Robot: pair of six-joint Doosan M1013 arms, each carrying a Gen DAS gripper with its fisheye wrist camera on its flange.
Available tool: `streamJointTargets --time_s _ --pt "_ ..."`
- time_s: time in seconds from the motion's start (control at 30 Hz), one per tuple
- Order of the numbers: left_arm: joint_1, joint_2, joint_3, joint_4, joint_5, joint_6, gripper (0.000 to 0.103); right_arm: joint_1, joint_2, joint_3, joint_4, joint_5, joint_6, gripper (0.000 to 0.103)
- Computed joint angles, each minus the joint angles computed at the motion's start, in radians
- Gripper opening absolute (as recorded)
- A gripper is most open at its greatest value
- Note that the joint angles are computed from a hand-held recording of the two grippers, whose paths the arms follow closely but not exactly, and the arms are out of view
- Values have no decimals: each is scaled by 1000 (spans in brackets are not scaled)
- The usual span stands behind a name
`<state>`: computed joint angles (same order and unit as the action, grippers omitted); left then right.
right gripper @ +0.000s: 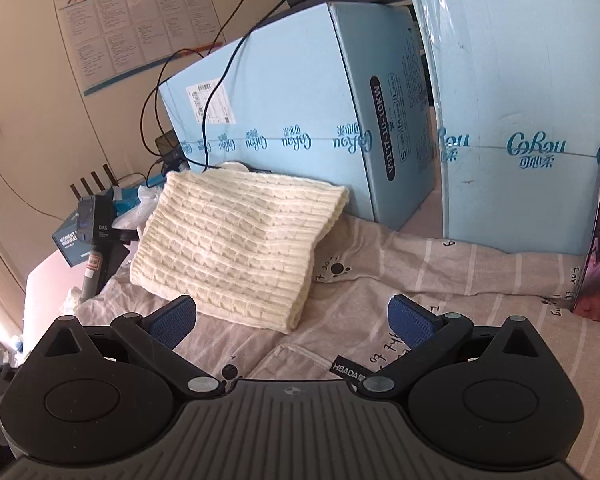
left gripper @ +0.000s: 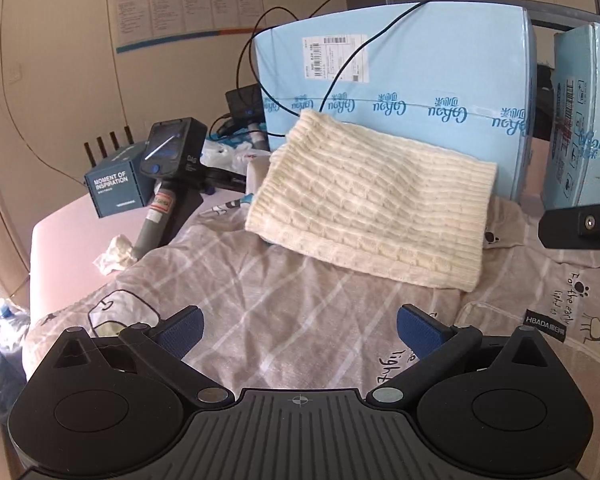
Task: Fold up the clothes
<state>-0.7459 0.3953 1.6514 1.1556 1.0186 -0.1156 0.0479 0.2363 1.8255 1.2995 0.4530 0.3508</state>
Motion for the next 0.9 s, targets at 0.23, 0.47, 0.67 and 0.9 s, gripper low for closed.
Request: streamJointTargets --time_s 0.23,0.47,0.67,0.9 --pt "5 -25 5 33 -21 -83 103 1 13 -2 -143 -110 42 103" --pt "-1 -40 15 75 -40 -117 103 -9 19 -7 -116 -80 37 103" --pt "-1 -46 22 86 -56 -138 103 -11 16 -3 -90 -76 17 103" --pt "-5 -50 27 109 -67 -156 103 -6 9 7 -54 -111 -24 103"
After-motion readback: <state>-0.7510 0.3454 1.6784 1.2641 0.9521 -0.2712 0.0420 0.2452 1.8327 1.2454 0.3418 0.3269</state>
